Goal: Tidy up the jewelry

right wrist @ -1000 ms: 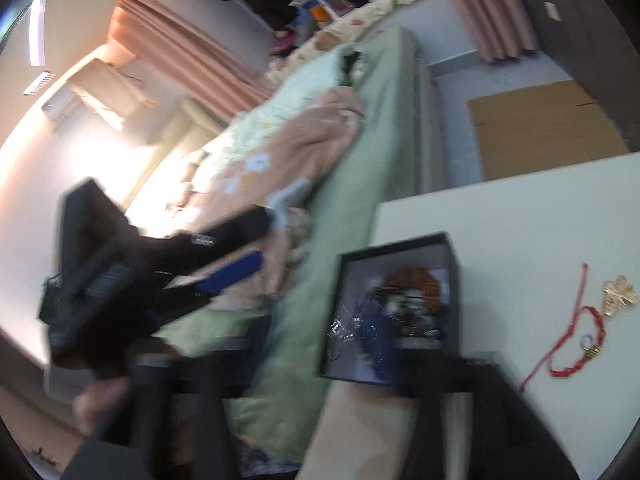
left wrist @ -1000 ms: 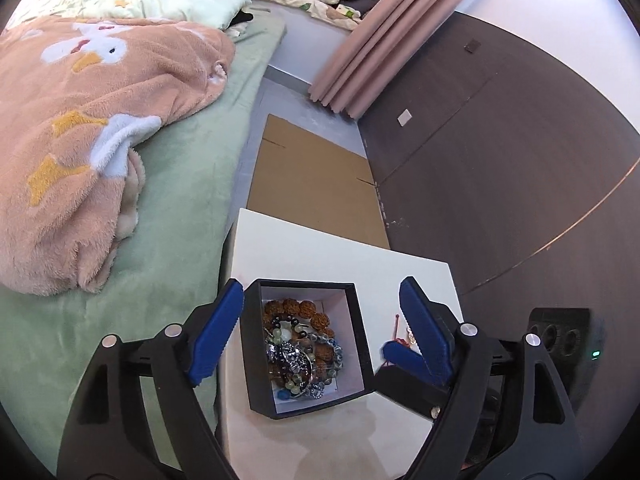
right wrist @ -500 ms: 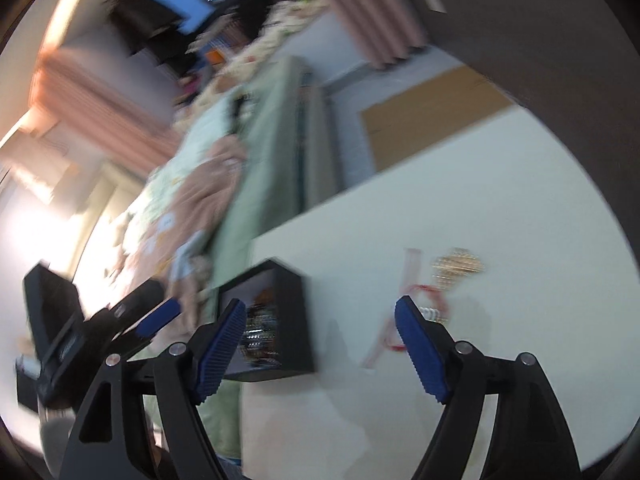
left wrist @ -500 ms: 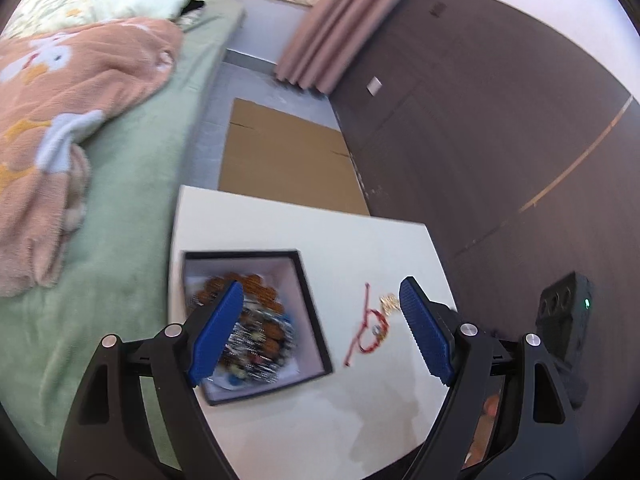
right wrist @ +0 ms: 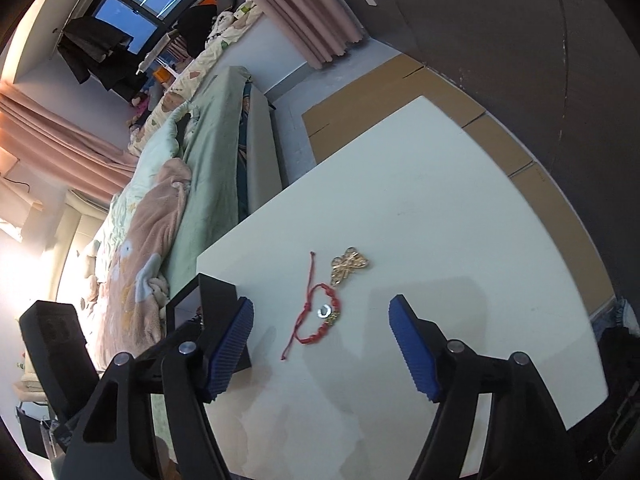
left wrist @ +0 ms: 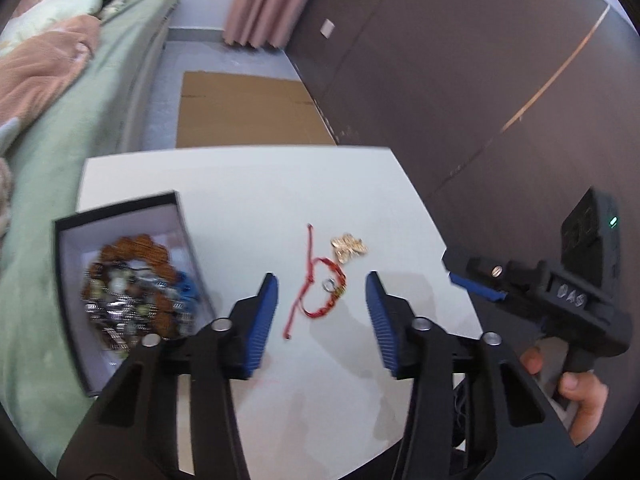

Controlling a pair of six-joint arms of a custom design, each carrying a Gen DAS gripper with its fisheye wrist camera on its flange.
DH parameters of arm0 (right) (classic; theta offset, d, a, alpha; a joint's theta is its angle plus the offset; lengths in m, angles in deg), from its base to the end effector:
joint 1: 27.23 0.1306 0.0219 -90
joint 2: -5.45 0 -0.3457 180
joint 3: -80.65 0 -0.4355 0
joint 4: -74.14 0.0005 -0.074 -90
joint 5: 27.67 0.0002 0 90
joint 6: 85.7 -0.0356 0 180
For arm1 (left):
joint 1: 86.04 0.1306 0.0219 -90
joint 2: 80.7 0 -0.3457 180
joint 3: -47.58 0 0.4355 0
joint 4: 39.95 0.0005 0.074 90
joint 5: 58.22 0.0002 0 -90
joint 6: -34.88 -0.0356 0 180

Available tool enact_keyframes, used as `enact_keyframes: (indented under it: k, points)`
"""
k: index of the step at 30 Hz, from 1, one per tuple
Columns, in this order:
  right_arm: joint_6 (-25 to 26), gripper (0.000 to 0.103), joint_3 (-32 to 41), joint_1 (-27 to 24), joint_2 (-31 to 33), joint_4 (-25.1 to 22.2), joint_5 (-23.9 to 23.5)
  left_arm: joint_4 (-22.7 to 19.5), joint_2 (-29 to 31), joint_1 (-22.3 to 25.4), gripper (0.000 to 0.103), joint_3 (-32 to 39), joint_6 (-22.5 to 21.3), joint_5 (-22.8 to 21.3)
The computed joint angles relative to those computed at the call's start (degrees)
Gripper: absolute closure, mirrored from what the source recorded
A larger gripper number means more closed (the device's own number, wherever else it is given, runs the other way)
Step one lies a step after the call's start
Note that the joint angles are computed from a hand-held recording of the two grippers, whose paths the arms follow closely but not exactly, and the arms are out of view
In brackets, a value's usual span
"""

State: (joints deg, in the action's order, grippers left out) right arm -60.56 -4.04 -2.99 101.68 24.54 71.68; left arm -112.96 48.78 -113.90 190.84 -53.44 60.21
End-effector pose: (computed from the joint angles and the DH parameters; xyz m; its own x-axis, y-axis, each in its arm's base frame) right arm 0.5169 0.2259 0.3829 -0.5805 0.7183 -0.3836 0.5050 0.6871 0.5223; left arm 0.6269 -0.3511 0.4106 -0.7777 0.3819 -0.4994 0.6037 0.6751 -0.4239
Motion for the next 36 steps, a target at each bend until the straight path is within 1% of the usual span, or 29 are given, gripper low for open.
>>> enact_keyframes:
  k: [1,5,11,13,15,16,18,22,24,25,26,28,30,33,35,36]
  points:
    - [0.0,0.034,-0.2,-0.1,-0.2,-0.2,0.0,-0.6,0.6,-0.3,0.065,0.5,-0.4,0.0]
    - [-0.2,0.036,-0.3,-0.9,-0.1,-1.8,-1.3,-3.7,3.4,-2.0,0.071,3.1,-2.6,-1.0]
    - [-0.9,0.037,-2.0,-2.0,-1.4,-1.8,-1.7,-4.8,5.4,-4.3,0.073,4.1,-6.1,-3.9]
    - [-1.1,0.037,-2.5,-2.3,-1.9,-1.7,-1.8,-4.7,5.9,-4.9,0.073,4.3,-6.6,-4.8]
    - [-1.5,0.037,-3.2,-2.6,-2.5,-1.3,-2.0,-4.3,6.1,-5.5,0.073,4.3,-7.5,-6.9]
    - [-1.5,0.037,-3.5,-2.7,-2.7,-1.1,-2.1,-3.6,5.9,-5.8,0.073,3.8,-7.9,-8.2]
    - [-1.5,0.037,-3.9,-2.9,-3.2,-0.8,-2.2,-0.7,4.2,-6.7,0.073,0.8,-9.6,-12.8]
    - [-1.5,0.037,-4.5,-3.2,-3.8,-0.7,-2.2,-0.4,4.0,-7.4,0.073,-0.2,-11.0,-14.9]
    - [-1.4,0.037,-4.4,-3.2,-3.5,-0.7,-2.7,0.3,3.6,-7.8,0.075,-1.1,-11.4,-16.7]
    - [-1.3,0.037,-4.3,-3.2,-3.3,-0.9,-2.8,0.5,3.4,-8.0,0.079,-1.3,-11.7,-17.7]
    - [-1.1,0.037,-4.2,-3.2,-3.2,-1.2,-2.9,0.5,3.5,-8.3,0.085,-1.1,-12.3,-19.3]
    - [-0.4,0.039,-3.6,-3.1,-2.6,-1.9,-3.0,0.1,3.8,-8.4,0.095,-0.6,-12.4,-20.7]
    - [0.1,0.042,-2.9,-3.0,-1.8,-2.6,-3.5,-2.0,4.9,-7.7,0.095,1.6,-11.7,-18.3]
    - [1.5,0.048,-1.0,-2.8,0.4,-3.5,-5.0,-3.0,5.9,-6.8,0.095,3.8,-9.7,-15.8]
    - [2.8,0.051,1.1,-2.3,2.5,-4.3,-5.6,-3.8,6.2,-5.9,0.095,5.2,-8.5,-13.1]
    - [3.5,0.054,2.2,-2.0,3.6,-4.8,-5.8,-3.8,6.1,-5.6,0.095,5.2,-8.2,-12.4]
